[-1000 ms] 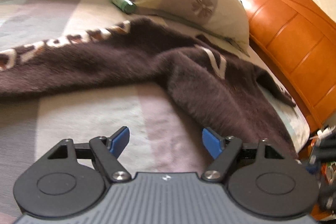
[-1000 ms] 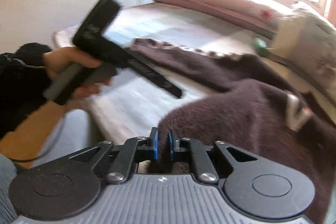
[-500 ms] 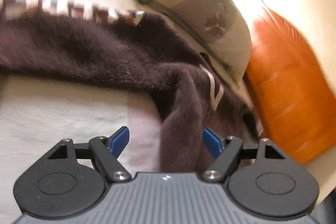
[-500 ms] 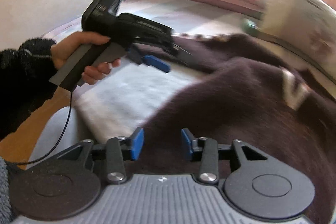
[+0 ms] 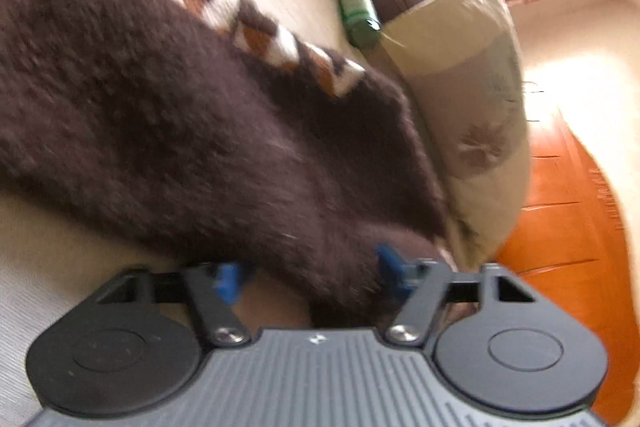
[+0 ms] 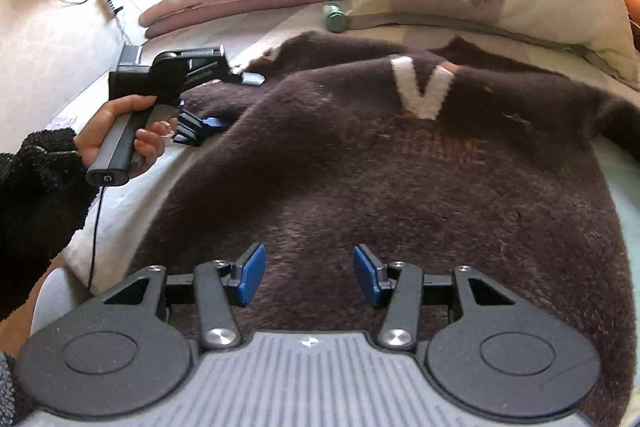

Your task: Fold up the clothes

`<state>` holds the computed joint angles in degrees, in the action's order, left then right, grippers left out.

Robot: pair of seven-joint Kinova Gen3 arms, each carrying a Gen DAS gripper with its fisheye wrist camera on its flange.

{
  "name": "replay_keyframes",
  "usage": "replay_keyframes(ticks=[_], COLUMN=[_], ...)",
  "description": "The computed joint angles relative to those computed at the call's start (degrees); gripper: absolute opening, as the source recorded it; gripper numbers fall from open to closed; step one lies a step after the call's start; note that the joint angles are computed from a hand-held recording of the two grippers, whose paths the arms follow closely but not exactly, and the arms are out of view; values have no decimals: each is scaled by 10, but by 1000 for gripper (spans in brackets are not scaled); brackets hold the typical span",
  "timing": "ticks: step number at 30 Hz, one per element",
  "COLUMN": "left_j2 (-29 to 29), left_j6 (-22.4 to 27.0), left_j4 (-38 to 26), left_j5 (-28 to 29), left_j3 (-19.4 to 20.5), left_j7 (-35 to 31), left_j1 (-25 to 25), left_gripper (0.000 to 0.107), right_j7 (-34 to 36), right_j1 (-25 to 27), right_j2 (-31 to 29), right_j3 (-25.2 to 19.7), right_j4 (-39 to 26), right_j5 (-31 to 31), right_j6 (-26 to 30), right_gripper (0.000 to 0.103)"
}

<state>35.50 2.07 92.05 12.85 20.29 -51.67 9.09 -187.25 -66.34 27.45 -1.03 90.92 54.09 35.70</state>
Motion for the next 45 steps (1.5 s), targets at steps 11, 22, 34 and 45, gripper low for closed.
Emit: replay_keyframes(ticks=[11,22,34,45], left_j2=[-23,-92,-65,-150], left_j6=[82,263,276,303], left_j4=[-69,-58,-84,28], left_j5=[-22,-68,-134,-222], left_j3=[-143,-109,-94,-125], left_j7=[13,-167,-325,-294], left_j1=[72,92,216,264], left_gripper=[13,45,68,81], right_j7=[-41,-35,71,-44], right_j1=[0,33,63,8], right_j2=[-13,-38,27,-20], right_j3=[-4,-28,-10,-38], right_j4=[22,49,17,70], right_j5=[18,7,-67,6], right_j6=[27,105,101,134], right_gripper=[57,85,98,103])
